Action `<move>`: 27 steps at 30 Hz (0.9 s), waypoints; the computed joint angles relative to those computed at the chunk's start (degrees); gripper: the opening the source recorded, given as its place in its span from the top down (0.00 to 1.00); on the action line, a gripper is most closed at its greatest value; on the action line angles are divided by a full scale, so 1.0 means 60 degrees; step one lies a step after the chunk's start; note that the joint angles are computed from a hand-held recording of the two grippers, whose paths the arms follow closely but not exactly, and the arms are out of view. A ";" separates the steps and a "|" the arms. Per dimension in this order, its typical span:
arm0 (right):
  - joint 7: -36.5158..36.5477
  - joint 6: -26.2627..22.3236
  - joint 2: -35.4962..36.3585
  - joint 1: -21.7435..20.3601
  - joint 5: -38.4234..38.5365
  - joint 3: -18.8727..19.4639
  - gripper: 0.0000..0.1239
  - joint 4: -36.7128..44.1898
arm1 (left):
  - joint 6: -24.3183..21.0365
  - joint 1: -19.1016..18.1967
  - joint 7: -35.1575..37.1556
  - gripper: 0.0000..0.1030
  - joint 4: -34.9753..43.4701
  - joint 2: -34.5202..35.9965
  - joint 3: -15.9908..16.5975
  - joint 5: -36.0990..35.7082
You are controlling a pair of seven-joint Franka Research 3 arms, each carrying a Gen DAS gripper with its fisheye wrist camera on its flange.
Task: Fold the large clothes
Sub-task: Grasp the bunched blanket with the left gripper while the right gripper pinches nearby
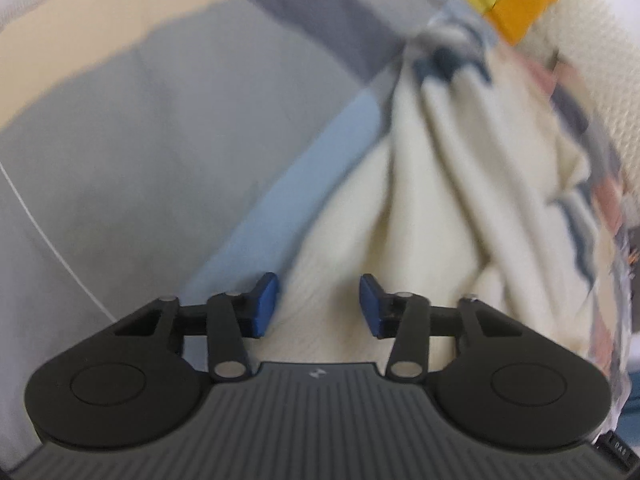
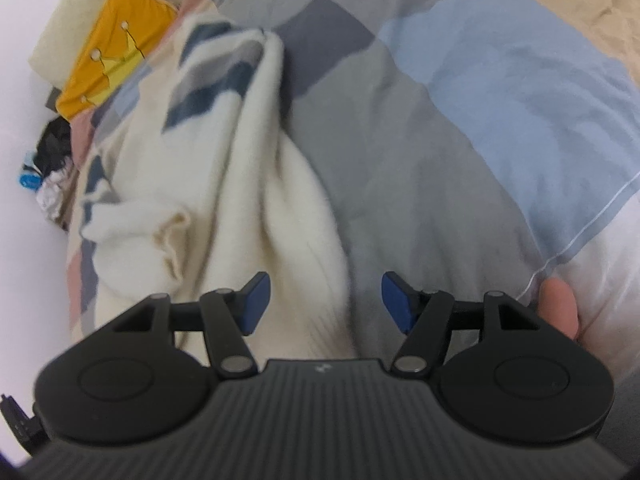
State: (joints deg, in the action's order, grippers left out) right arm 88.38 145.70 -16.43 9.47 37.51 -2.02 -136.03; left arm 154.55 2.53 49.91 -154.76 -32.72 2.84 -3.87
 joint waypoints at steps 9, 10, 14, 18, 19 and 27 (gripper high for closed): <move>-0.0279 -0.1134 0.0430 0.0019 -0.0310 0.0056 0.49 0.0418 | -0.0406 0.0407 -0.0763 0.90 -0.0414 -0.1209 -0.0268 0.0357; -0.0331 -0.1258 0.0428 0.0014 -0.0285 0.0039 0.49 0.0437 | -0.0353 0.0381 -0.0847 0.90 -0.0553 -0.1431 -0.0120 0.0249; -0.0729 -0.1851 0.0530 0.0043 -0.0210 0.0017 0.49 0.0607 | -0.0254 0.0240 -0.0987 0.90 -0.0882 -0.1953 0.0205 -0.0056; -0.0947 -0.2258 0.0654 0.0007 0.0322 -0.0090 0.57 0.0760 | -0.0194 0.0190 -0.0990 0.90 -0.0995 -0.2038 0.0420 -0.0249; -0.1054 -0.2386 0.0679 -0.0007 0.0542 -0.0137 0.62 0.0790 | -0.0101 0.0163 -0.1044 0.90 -0.0944 -0.1889 0.0397 -0.0300; -0.2806 -0.3094 0.0341 -0.0147 0.2918 -0.0517 0.88 0.0809 | 0.0186 -0.0082 -0.0994 0.89 -0.0908 -0.1511 0.0744 -0.0862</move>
